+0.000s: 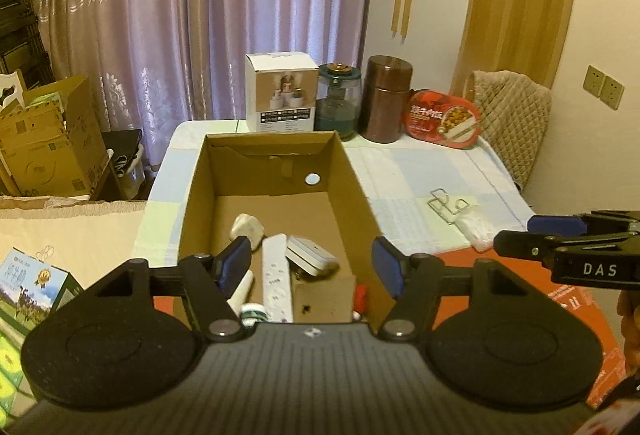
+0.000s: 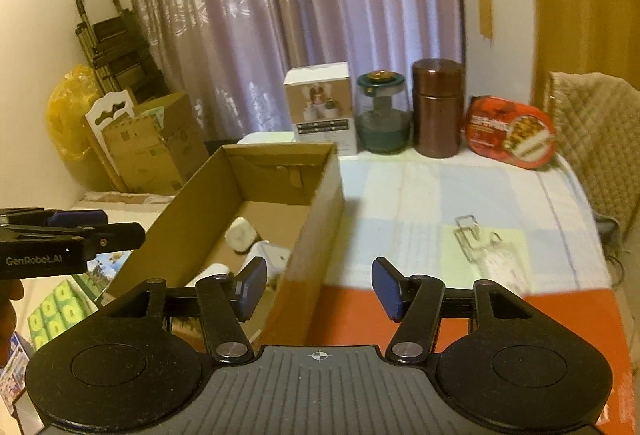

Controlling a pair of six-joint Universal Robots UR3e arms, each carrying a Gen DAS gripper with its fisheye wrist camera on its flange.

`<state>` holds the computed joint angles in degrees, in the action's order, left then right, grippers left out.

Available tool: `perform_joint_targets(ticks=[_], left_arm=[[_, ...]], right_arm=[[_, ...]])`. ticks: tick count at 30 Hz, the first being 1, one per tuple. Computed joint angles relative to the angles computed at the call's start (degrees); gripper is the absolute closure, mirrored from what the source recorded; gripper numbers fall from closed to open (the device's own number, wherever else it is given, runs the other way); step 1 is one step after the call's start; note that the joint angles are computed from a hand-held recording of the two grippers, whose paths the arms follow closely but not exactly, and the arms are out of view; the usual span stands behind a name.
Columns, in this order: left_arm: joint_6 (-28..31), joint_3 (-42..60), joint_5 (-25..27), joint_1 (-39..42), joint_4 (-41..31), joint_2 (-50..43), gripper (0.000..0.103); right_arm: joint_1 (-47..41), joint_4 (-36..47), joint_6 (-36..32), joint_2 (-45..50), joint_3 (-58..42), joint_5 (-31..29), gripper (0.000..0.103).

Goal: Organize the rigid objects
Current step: 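Withdraw both grippers from the box toward the wire holder and floss box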

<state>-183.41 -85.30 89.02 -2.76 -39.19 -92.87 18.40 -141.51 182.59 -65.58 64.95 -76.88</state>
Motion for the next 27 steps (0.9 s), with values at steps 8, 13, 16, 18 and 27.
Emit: perform_joint_targets(ticks=[8, 13, 16, 18, 27], left_arm=[[-4.5, -3.2, 4.4, -7.0, -0.1, 4.7, 0.026], [-7.2, -4.8, 7.1, -11.3, 1.4, 5.5, 0.015], [-8.9, -4.9, 8.4, -13.6, 2.5, 4.7, 0.01], [-9.6, -4.7, 8.8, -15.0, 2.9, 4.0, 0.01], [-11.6, -1.3, 9.3, -20.1, 3.2, -0.8, 0.01]], right_arm=[[-5.3, -4.5, 0.2, -16.0, 19.7, 3.2, 0.036], [-10.7, -7.5, 1.2, -25.8, 32.0, 5.4, 0.025], [-14.6, -6.5, 0.5, -31.1, 37.4, 6.5, 0.022], [-17.0, -5.7, 0.0, -34.1, 40.2, 7.2, 0.021], [-24.8, -0.4, -2.3, -43.4, 46.3, 10.5, 0.02]])
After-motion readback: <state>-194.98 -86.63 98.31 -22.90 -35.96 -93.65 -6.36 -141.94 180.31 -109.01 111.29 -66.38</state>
